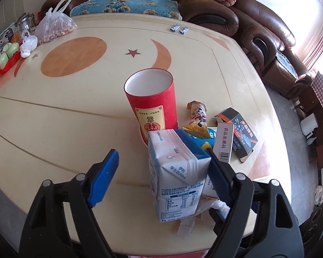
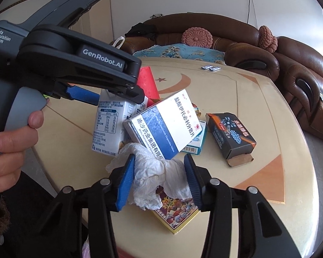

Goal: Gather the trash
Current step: 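Reach the left tool to the milk carton while the right tool reaches the tissue, then close the left tool on the milk carton while the right tool grasps the tissue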

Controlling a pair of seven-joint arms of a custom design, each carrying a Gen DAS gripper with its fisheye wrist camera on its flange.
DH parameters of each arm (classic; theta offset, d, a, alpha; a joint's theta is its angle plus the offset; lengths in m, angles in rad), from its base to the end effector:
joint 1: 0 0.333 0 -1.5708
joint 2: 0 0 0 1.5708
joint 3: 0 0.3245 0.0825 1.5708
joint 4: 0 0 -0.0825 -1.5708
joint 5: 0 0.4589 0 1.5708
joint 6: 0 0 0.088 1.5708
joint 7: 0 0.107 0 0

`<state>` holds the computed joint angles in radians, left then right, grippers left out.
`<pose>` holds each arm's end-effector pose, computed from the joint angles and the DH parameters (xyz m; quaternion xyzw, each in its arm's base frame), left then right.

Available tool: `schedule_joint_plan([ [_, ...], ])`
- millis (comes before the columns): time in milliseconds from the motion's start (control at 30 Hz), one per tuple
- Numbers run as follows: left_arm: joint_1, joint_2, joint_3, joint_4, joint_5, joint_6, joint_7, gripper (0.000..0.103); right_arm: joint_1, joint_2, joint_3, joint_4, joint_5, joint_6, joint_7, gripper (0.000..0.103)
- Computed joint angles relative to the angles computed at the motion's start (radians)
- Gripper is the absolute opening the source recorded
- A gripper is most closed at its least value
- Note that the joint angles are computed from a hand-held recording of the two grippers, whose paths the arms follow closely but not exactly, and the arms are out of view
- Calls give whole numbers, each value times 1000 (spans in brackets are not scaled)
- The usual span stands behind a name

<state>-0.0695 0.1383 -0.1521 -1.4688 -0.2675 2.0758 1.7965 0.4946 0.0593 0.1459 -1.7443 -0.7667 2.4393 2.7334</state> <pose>0.6957 -0.1626 0.6563 -0.5453 0.7939 -0.2608 0.0657 0.5647 0.4162 0.5935 -0.6099 0.6665 -0.2792 0.3255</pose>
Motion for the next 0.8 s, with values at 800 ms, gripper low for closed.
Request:
schedule_joint_plan([
  [800,20,-83,14,-102,-55,80,61,44,-13,-69,17,-39,-97,-18,104,21],
])
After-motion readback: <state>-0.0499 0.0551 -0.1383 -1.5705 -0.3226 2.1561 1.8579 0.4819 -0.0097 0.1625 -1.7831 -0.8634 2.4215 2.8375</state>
